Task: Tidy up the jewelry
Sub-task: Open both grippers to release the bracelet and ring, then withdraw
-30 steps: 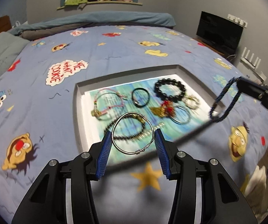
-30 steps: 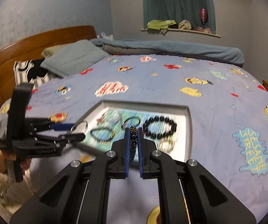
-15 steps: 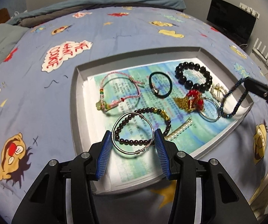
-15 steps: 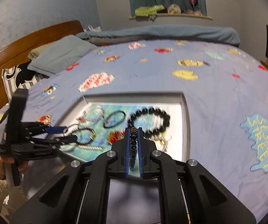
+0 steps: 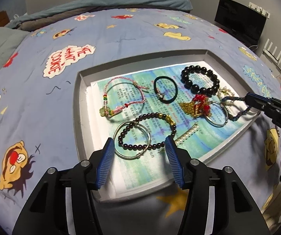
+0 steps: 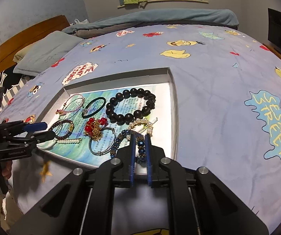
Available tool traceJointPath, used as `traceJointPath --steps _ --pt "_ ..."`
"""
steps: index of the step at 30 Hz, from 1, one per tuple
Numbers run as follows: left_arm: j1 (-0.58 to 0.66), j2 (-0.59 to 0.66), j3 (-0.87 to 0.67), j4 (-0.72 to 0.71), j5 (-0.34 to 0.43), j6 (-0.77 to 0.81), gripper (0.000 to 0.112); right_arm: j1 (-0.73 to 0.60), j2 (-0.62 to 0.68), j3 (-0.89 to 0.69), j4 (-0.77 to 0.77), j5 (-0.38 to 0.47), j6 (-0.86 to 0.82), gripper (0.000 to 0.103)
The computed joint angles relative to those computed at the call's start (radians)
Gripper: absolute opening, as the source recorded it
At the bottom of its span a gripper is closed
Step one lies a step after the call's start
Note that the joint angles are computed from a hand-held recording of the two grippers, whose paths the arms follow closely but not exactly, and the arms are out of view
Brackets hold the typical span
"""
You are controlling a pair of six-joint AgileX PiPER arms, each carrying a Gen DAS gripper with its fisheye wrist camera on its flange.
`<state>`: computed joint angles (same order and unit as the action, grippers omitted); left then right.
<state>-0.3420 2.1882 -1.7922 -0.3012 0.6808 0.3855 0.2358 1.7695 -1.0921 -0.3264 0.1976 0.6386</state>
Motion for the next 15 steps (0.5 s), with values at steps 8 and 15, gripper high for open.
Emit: traceJointPath --steps 8,15 --pt "0.014 -0.148 0.182 -0.059 -0.100 0.047 0.079 0.026 -0.100 0.066 -0.234 -0.001 0.257 0.062" --pt "0.024 -0.276 0.368 -0.084 -0.191 0.060 0.093 0.114 -0.157 0.126 -0.326 0.057 0.382 0.091"
